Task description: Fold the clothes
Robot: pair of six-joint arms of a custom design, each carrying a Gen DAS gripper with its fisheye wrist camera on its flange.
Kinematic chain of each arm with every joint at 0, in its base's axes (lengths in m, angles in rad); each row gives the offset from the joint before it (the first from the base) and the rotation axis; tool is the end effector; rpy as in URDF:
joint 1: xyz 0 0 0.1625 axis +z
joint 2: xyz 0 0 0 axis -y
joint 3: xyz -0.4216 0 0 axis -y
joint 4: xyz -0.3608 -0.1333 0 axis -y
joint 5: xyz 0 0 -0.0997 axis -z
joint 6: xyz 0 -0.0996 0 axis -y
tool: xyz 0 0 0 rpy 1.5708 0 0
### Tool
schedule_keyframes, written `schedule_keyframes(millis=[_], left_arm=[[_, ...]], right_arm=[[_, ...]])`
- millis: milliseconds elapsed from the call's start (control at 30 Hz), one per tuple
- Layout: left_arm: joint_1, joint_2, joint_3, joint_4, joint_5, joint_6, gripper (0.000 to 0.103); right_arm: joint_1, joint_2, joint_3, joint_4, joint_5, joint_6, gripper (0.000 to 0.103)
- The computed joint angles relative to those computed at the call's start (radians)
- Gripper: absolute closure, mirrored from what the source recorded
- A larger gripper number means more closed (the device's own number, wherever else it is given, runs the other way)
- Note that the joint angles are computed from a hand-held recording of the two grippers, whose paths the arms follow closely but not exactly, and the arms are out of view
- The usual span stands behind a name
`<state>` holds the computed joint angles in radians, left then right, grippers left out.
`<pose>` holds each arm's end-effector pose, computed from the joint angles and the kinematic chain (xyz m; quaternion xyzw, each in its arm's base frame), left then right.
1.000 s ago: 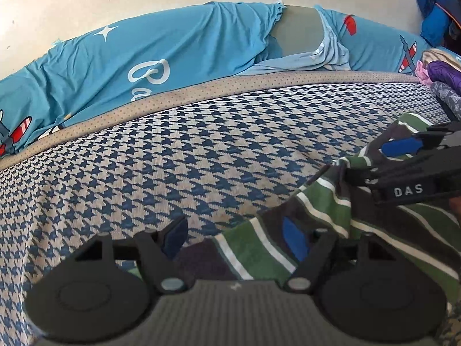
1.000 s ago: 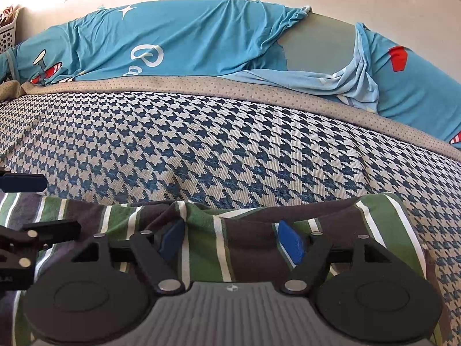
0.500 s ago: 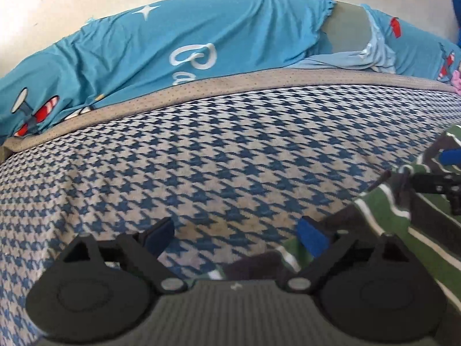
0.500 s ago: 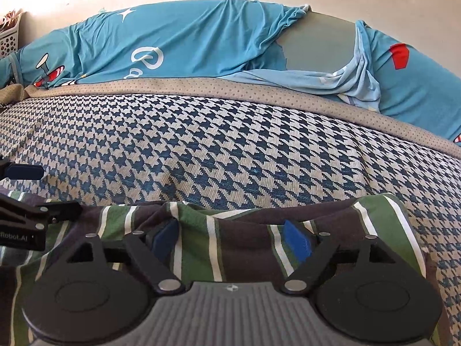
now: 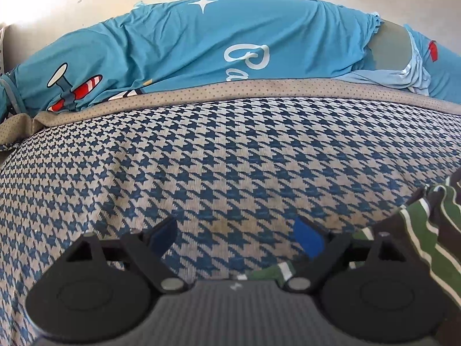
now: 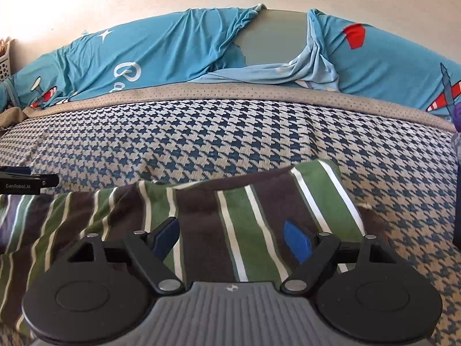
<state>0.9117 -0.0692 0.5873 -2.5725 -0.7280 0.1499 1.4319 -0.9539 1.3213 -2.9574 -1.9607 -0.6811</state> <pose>-0.3583 -0.8016 0.0007 0.2586 0.8530 -0.3115 0.3293 -0.0040 -0.7177 0.4134 0.1383 -0.8504 0.3715 0.3459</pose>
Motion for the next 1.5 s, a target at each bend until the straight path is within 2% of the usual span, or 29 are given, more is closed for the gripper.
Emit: schedule_keyframes(millis=[133, 367, 500, 700, 767, 867, 967, 1200, 1367, 1500], left_arm=[[-0.020, -0.057, 0.091, -0.029, -0.009, -0.011, 0.014], [-0.048, -0.185, 0.326, -0.054, 0.020, -0.166, 0.014], [-0.056, -0.207, 0.376, -0.047, 0.029, -0.192, 0.014], [-0.048, -0.178, 0.336, 0.009, 0.064, -0.228, 0.013], [-0.043, -0.158, 0.308, 0.016, 0.087, -0.243, 0.006], [-0.035, -0.145, 0.285, 0.020, 0.100, -0.266, 0.001], [-0.032, -0.121, 0.259, -0.015, 0.124, -0.213, 0.000], [-0.020, -0.111, 0.231, -0.029, 0.109, -0.192, 0.000], [-0.018, -0.121, 0.261, -0.075, 0.106, -0.154, 0.000], [-0.022, -0.133, 0.281, -0.072, 0.117, -0.176, 0.000]], right_arm=[[-0.001, -0.037, 0.063, -0.023, 0.020, -0.034, 0.025], [0.010, -0.073, 0.135, -0.038, 0.046, -0.033, 0.025], [0.018, -0.080, 0.161, -0.053, 0.048, -0.038, 0.025], [0.020, -0.080, 0.173, -0.057, 0.038, -0.023, 0.025], [0.021, -0.078, 0.174, -0.057, 0.031, -0.028, 0.025], [0.020, -0.075, 0.174, -0.065, 0.018, -0.037, 0.025], [0.013, -0.080, 0.169, -0.071, 0.019, -0.022, 0.025], [-0.009, -0.104, 0.162, -0.066, 0.013, 0.013, 0.024], [-0.010, -0.070, 0.115, -0.066, -0.160, 0.016, 0.024], [-0.036, -0.105, 0.113, -0.019, -0.125, 0.079, 0.027]])
